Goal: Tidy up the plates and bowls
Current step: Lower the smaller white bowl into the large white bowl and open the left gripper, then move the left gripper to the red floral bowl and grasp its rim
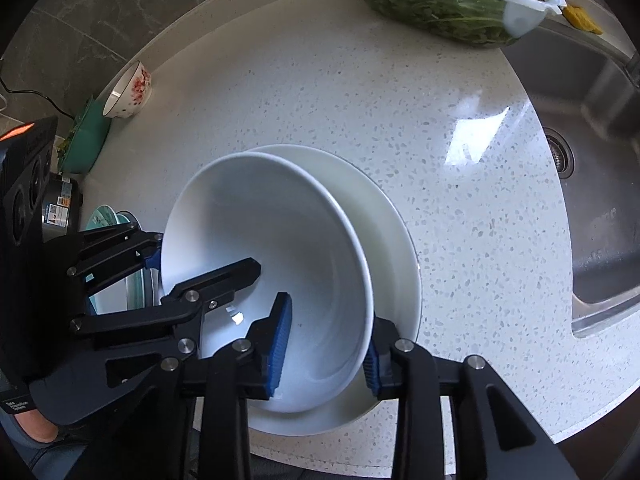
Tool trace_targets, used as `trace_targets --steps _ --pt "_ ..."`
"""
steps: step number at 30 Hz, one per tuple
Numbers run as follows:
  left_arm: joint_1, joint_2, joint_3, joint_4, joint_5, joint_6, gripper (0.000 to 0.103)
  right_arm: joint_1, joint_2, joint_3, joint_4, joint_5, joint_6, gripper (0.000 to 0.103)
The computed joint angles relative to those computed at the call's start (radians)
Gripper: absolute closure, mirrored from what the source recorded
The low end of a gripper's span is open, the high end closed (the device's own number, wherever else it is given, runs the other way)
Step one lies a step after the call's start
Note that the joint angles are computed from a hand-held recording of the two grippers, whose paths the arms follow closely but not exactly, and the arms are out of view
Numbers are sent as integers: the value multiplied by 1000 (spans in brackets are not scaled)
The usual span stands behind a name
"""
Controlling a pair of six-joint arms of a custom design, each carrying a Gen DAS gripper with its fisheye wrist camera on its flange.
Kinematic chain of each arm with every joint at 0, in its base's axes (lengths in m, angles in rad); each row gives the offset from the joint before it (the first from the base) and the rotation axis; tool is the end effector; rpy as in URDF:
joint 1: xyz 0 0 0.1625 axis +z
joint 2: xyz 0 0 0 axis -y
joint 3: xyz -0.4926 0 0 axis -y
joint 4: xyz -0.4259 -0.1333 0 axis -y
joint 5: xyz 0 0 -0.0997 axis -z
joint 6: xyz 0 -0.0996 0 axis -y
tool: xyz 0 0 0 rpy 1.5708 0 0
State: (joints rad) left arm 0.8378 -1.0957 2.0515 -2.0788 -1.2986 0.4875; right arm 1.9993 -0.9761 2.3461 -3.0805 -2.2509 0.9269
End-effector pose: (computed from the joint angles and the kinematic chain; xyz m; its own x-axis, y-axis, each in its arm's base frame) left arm -0.2286 -0.4931 0.1230 -0.2811 0.9596 -0.0113 0.8317 0.2495 0.4961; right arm 0.2597 -0.3985 0.0904 -0.7755 0.5742 0.2625 0.3477 0.7354 -0.5816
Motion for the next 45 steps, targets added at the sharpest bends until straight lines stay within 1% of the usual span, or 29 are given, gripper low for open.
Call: trace_targets --steps 3,7,9,11,15,16,17,18,20,21,22,23,24,26,27,28,29,31,32,33,34,35,36,38,39,40,41,43,45 --pt "3 2 -1 -4 -6 3 75 11 -7 -8 37 -14 21 67" --pt "12 -7 -1 0 -16 3 72 23 -18 -18 63 -32 35 61" --pt "14 -9 -1 4 -21 2 70 24 -23 -18 69 -36 33 61" --pt "17 -11 -4 8 -31 -1 64 27 -29 -15 75 -48 39 58" --pt "18 -15 -11 13 -49 -4 58 21 -39 9 13 -28 23 58" --pt "19 -17 -13 18 -56 -3 56 21 -42 13 6 -23 23 57" --pt "21 -19 -17 28 -69 0 46 22 -45 25 -19 -14 24 56" --pt "24 -21 -22 41 -89 4 40 21 -49 38 -50 -3 21 55" --pt "11 -38 -6 15 -78 19 29 27 -58 42 -45 -3 26 54" --pt "8 -42 -4 7 -74 22 25 36 -65 40 -28 -10 33 53" --pt "10 -42 -10 14 -81 18 22 43 -72 40 -21 -14 38 50" --pt "17 -40 -28 40 -98 2 20 47 -80 45 -28 -14 39 43" --pt "20 -39 -38 52 -106 -7 18 53 -90 52 -41 -16 41 40" --pt "14 -54 -45 51 -109 -3 8 65 -119 63 -49 -23 41 36" --pt "13 -60 -52 56 -115 0 6 73 -132 69 -57 -26 40 35" --pt "15 -63 -69 74 -127 -2 5 79 -145 75 -78 -29 34 29" --pt "22 -65 -91 97 -145 -6 5 84 -157 83 -117 -30 21 20" --pt "39 -64 -143 136 -177 -13 0 85 -165 91 -236 -34 -32 9" --pt "59 -58 -189 157 -197 -17 0 83 -163 97 -323 -26 -74 6" --pt "78 -49 -231 168 -210 -20 0 71 -156 102 -426 -1 -125 4" --pt "98 -39 -272 163 -214 -19 0 53 -151 100 -494 34 -165 0" --pt "118 -28 -311 143 -211 -13 0 34 -148 89 -536 70 -197 0" --pt "137 -15 -347 109 -199 -4 0 17 -145 67 -547 100 -232 0" --pt "176 28 -431 52 -127 -7 0 -17 -129 4 -531 159 -307 0" --pt "198 61 -487 39 -97 -30 0 -32 -119 -31 -520 189 -336 0" --pt "215 86 -530 36 -82 -55 0 -53 -103 -71 -515 239 -378 0" --pt "242 130 -611 50 -53 -106 0 -70 -91 -104 -501 280 -408 0" --pt "275 195 -718 53 -14 -150 0 -93 -53 -204 -418 317 -440 0" --pt "297 259 -807 43 37 -169 1 -123 -4 -313 -341 376 -495 1"
